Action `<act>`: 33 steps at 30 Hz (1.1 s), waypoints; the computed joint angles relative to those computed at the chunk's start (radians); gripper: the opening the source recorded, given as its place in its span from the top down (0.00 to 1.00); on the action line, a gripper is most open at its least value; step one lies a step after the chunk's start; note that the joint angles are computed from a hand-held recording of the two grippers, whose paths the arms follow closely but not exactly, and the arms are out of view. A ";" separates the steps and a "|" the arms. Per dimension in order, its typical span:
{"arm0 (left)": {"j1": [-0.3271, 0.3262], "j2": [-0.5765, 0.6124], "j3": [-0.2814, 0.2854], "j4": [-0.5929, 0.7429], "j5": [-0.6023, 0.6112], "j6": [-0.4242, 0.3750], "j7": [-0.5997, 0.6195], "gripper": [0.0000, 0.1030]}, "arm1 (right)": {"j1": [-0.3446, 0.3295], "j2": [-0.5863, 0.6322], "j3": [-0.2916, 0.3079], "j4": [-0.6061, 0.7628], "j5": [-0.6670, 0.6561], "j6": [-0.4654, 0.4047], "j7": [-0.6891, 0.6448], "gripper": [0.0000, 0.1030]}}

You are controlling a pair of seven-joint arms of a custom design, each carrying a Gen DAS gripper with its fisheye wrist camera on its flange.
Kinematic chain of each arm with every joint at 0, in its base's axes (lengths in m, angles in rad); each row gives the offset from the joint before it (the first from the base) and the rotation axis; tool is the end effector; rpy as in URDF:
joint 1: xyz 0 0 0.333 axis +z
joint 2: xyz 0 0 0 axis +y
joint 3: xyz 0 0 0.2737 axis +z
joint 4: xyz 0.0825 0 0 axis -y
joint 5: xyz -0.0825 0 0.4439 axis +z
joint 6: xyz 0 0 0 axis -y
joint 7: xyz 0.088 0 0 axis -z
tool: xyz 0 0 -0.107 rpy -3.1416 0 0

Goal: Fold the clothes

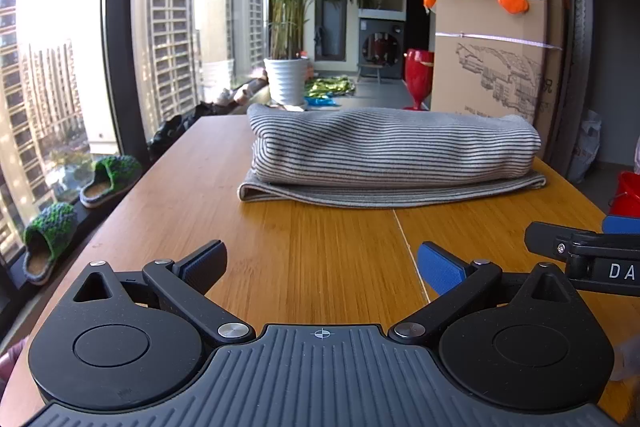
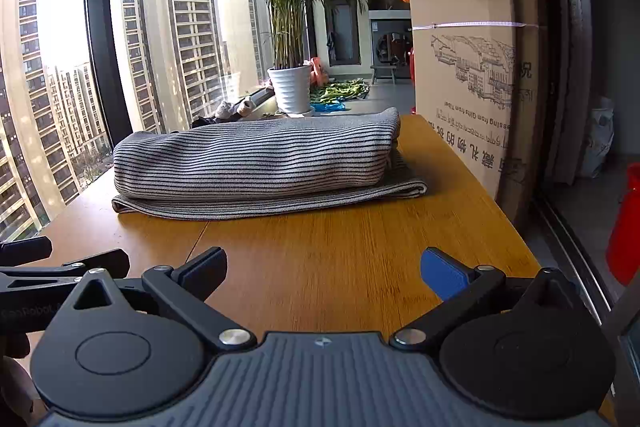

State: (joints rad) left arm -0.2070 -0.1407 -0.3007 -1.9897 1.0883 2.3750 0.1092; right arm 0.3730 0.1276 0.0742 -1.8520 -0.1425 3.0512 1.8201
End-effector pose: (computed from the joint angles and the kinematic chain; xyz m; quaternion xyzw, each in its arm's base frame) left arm 0.5481 -0.3012 0.5266 -0.6968 0.5069 -0.3005 0.4089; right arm 0.6205 0.3075 0.5189 -0.6984 0.5011 -0.2500 0.4457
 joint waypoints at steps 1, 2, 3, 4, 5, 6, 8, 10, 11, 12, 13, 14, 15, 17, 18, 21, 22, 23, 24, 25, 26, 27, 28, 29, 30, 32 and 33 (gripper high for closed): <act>0.000 0.000 0.001 -0.001 -0.003 0.002 0.000 0.00 | -0.003 0.001 0.003 0.001 0.007 -0.002 -0.008 0.00; 0.000 -0.001 0.002 -0.001 -0.005 0.003 0.001 0.00 | -0.005 0.002 0.007 0.002 0.016 -0.005 -0.017 0.00; 0.000 0.000 0.002 -0.001 -0.007 0.002 0.002 0.00 | -0.009 0.004 0.011 0.004 0.028 -0.007 -0.027 0.00; 0.000 0.000 0.002 -0.001 -0.007 0.002 0.002 0.00 | -0.011 0.005 0.012 0.006 0.036 -0.009 -0.033 0.00; 0.000 0.000 0.001 0.000 -0.006 0.001 0.003 0.00 | -0.012 0.006 0.014 0.007 0.045 -0.011 -0.039 0.00; 0.000 0.000 0.001 0.000 -0.006 0.002 0.003 0.00 | -0.014 0.006 0.016 0.009 0.053 -0.013 -0.045 0.00; -0.001 0.004 0.000 0.004 -0.008 -0.001 0.003 0.00 | -0.013 0.008 0.015 0.011 0.060 -0.017 -0.051 0.00; -0.003 0.006 0.001 0.006 -0.012 -0.001 0.004 0.00 | -0.013 0.008 0.016 0.012 0.066 -0.017 -0.056 0.00; -0.003 0.007 0.002 0.007 -0.015 0.001 0.007 0.00 | -0.013 0.007 0.015 0.010 0.068 -0.015 -0.057 0.00; -0.004 0.007 0.002 0.008 -0.016 0.000 0.007 0.00 | -0.011 0.006 0.014 0.009 0.067 -0.015 -0.056 0.00; -0.004 0.008 0.002 0.009 -0.016 -0.002 0.007 0.00 | -0.010 0.006 0.013 0.009 0.066 -0.015 -0.055 0.00; -0.005 0.009 0.002 0.009 -0.015 -0.003 0.007 0.00 | -0.010 0.006 0.013 0.009 0.066 -0.016 -0.055 0.00; -0.005 0.009 0.001 0.010 -0.013 -0.004 0.006 0.00 | -0.009 0.006 0.012 0.010 0.066 -0.018 -0.054 0.00; -0.006 0.010 0.002 0.011 -0.014 -0.005 0.009 0.00 | -0.008 0.006 0.011 0.011 0.062 -0.018 -0.051 0.00; -0.006 0.011 0.003 0.012 -0.015 -0.006 0.010 0.00 | -0.005 0.006 0.009 0.010 0.057 -0.017 -0.045 0.00; -0.007 0.010 0.004 0.012 -0.017 -0.006 0.011 0.00 | 0.001 0.003 0.004 0.004 0.038 -0.015 -0.025 0.00; -0.007 0.010 0.004 0.012 -0.017 -0.007 0.012 0.00 | 0.000 0.003 0.005 0.005 0.039 -0.019 -0.025 0.00; -0.007 0.010 0.004 0.012 -0.017 -0.006 0.013 0.00 | -0.001 0.003 0.006 0.007 0.040 -0.023 -0.026 0.00; -0.007 0.010 0.004 0.012 -0.017 -0.005 0.014 0.00 | -0.002 0.004 0.006 0.008 0.040 -0.024 -0.026 0.00; -0.007 0.010 0.004 0.012 -0.017 -0.004 0.014 0.00 | -0.002 0.005 0.006 0.010 0.039 -0.026 -0.026 0.00; -0.007 0.010 0.005 0.011 -0.018 -0.002 0.014 0.00 | -0.003 0.006 0.006 0.011 0.039 -0.027 -0.026 0.00; -0.006 0.010 0.005 0.010 -0.018 -0.001 0.013 0.00 | -0.004 0.006 0.007 0.012 0.039 -0.028 -0.026 0.00; -0.006 0.009 0.005 0.010 -0.018 -0.001 0.012 0.00 | -0.004 0.007 0.008 0.013 0.041 -0.029 -0.029 0.00; -0.005 0.009 0.006 0.009 -0.017 0.001 0.011 0.00 | -0.005 0.007 0.008 0.013 0.042 -0.029 -0.030 0.00; -0.005 0.008 0.006 0.008 -0.017 0.004 0.010 0.00 | -0.004 0.008 0.007 0.015 0.040 -0.032 -0.029 0.00; -0.003 0.007 0.006 0.006 -0.017 0.007 0.009 0.00 | -0.004 0.008 0.006 0.015 0.037 -0.034 -0.027 0.00; -0.003 0.008 0.006 0.007 -0.017 0.007 0.009 0.00 | -0.002 0.007 0.004 0.013 0.032 -0.030 -0.022 0.00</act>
State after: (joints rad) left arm -0.2098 -0.1332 -0.2947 -1.9830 1.0715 2.3822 0.1180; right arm 0.3708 0.1344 0.0784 -1.8386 -0.1104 3.0207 1.7980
